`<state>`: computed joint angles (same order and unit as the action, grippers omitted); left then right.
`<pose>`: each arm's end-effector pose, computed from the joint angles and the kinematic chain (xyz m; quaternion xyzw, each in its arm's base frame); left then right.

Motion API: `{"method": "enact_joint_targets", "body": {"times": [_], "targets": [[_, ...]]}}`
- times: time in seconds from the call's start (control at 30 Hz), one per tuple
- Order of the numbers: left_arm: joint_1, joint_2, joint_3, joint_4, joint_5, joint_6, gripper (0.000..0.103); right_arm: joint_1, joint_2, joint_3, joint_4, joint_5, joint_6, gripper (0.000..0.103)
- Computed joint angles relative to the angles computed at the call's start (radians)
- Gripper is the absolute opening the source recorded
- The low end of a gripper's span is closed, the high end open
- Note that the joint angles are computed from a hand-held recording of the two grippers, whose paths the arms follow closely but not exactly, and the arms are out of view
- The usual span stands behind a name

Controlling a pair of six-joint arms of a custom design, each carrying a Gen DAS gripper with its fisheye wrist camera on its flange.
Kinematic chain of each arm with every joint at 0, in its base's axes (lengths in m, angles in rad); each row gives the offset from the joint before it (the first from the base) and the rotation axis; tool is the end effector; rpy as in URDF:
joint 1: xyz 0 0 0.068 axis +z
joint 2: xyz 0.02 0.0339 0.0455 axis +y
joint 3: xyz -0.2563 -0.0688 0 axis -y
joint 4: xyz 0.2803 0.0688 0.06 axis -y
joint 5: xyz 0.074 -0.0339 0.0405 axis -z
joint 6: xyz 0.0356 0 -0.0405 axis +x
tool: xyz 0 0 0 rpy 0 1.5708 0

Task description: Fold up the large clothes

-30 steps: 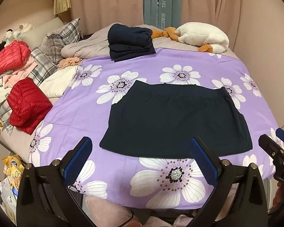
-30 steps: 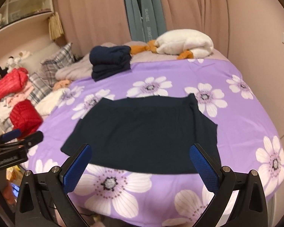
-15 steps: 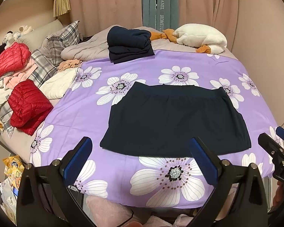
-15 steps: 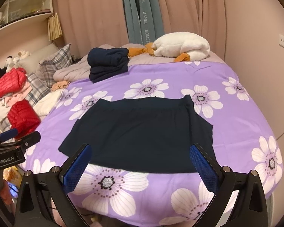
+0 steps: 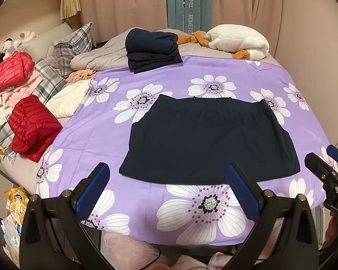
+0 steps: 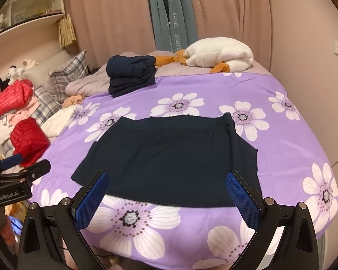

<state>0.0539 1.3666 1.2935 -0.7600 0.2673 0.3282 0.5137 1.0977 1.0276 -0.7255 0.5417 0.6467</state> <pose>0.3249 0.0081 0.3237 0.1740 0.9092 -0.0542 0.3744 0.2356 0.1119 0.3072 0.1602 0.8834 -0.0075 0.4404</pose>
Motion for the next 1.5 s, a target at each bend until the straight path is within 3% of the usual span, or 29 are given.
{"method": "enact_joint_targets", "body": {"times": [1.5], "targets": [[0.009, 0.017, -0.001, -0.003, 0.027, 0.020, 0.103, -0.001, 0.019, 0.008, 0.012, -0.012, 0.001, 0.102]]}}
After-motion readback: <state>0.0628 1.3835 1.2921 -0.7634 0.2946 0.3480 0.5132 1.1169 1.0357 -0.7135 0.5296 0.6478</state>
